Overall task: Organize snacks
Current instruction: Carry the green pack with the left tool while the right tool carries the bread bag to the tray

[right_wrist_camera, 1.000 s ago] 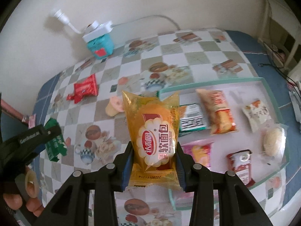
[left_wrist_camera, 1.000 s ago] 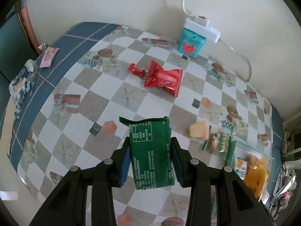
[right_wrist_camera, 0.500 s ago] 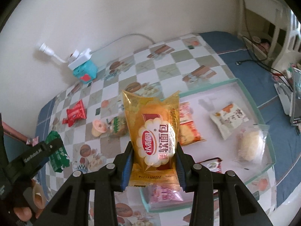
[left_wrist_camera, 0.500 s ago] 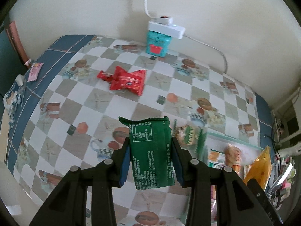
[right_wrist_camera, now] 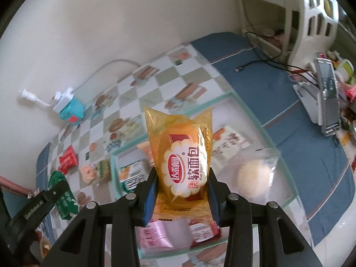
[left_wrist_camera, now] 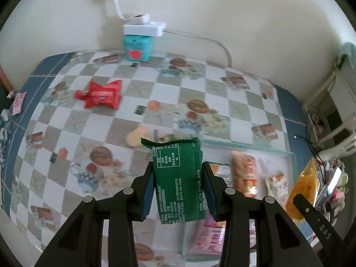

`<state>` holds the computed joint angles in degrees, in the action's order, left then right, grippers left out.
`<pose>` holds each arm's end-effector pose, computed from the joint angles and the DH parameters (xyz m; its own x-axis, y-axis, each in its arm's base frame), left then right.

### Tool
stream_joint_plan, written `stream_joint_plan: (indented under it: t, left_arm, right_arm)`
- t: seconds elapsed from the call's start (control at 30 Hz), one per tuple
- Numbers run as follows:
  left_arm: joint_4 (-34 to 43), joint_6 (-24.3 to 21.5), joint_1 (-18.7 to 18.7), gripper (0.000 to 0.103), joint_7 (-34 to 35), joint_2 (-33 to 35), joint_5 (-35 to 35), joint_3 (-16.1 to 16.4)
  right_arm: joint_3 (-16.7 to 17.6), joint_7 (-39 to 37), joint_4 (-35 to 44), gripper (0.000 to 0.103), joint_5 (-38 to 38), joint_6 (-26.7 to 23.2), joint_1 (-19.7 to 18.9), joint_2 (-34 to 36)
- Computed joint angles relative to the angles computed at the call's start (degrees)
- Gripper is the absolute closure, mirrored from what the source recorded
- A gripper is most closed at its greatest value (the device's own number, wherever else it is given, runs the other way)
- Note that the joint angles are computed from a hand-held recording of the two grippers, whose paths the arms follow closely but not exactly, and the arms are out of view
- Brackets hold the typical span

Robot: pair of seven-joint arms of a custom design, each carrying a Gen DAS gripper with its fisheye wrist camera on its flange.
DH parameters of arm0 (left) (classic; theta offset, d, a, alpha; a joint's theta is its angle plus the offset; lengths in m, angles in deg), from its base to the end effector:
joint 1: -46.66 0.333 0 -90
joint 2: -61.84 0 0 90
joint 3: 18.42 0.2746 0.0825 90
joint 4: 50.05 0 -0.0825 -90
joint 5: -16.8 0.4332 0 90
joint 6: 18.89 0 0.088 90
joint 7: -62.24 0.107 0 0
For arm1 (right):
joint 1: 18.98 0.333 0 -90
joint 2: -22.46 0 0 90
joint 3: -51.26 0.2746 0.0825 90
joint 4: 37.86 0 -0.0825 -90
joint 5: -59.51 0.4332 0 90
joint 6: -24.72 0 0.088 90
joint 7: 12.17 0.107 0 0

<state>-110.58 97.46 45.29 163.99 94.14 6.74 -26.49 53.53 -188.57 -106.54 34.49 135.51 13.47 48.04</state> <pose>0.7685 -0.1064 0.5236 -0.3152 -0.9348 0.1634 -0.8749 0.2196 -0.4317 0.6334 0.3960 0.5238 -0.7381 -0.6142 -0.2791 -0.4977 0.7750 -0.3895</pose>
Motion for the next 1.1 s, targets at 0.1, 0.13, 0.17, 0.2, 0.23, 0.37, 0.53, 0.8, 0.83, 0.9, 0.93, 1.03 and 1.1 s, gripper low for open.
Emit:
stream_joint_plan:
  t: [0.1, 0.13, 0.17, 0.2, 0.23, 0.37, 0.53, 0.8, 0.83, 0.9, 0.93, 1.03, 1.1]
  left_arm:
    - [-2.00, 0.61, -0.75, 0.061, 0.86, -1.31, 0.12, -0.53]
    - [-2.67, 0.79, -1.06, 0.061, 1.23, -1.75, 0.18, -0.69]
    - [-3.32, 0.89, -1.32, 0.061, 1.65, -2.17, 0.15, -0.86]
    - [-3.89, 0.90, -1.50, 0.061, 2.02, -2.56, 0.03, -0.98]
    - [-4.17, 0.59, -1.67, 0.061, 2.60, -2.74, -0.23, -1.23]
    - [-3.64, -1.96, -1.95, 0.061, 4.09, -2.31, -2.25, -2.12]
    - [-2.38, -4.98, -2.68, 0.061, 4.42, -1.01, -3.36, -2.35]
    - [0.58, -9.48, -3.61, 0.061, 4.25, 1.87, -3.31, -2.50]
    - [0.85, -9.87, -3.68, 0.061, 4.28, 2.13, -3.30, -2.51]
    - [0.88, -10.25, -3.93, 0.061, 4.33, 2.32, -3.07, -2.48]
    - [0.92, -10.40, -4.04, 0.061, 4.42, 2.39, -2.94, -2.46]
    - [0.77, -11.03, -4.31, 0.061, 4.96, 2.45, -2.76, -2.58]
    - [1.13, -12.24, -4.28, 0.061, 5.42, 2.76, -3.25, -2.89]
  right_arm:
    - [-0.01, 0.78, -3.27, 0.060, 0.15, -0.02, -0.50, -2.28]
    - [0.07, 0.97, -4.27, 0.060, 0.21, 0.17, -0.76, -2.92]
    - [0.17, 1.14, -5.11, 0.060, 0.28, 0.37, -1.03, -3.43]
    - [0.28, 1.22, -5.87, 0.060, 0.37, 0.50, -1.31, -3.88]
    - [0.40, 1.24, -6.47, 0.060, 0.41, 0.66, -1.56, -4.21]
    - [0.76, 1.46, -9.07, 0.060, 0.84, 1.59, -2.63, -5.55]
    - [1.14, 1.68, -11.63, 0.060, 1.42, 3.42, -3.79, -6.50]
    - [1.39, -0.31, -11.48, 0.060, 3.46, 5.31, -4.70, -5.00]
    - [1.38, -0.42, -11.44, 0.060, 3.67, 5.19, -4.71, -4.91]
    - [1.33, -0.43, -11.61, 0.060, 3.86, 4.97, -4.68, -5.04]
    - [1.30, -0.29, -11.71, 0.060, 3.97, 4.71, -4.66, -5.12]
    - [1.29, 0.11, -12.40, 0.060, 4.33, 4.59, -4.80, -5.59]
    - [1.31, 0.26, -13.00, 0.060, 4.31, 4.83, -4.90, -6.06]
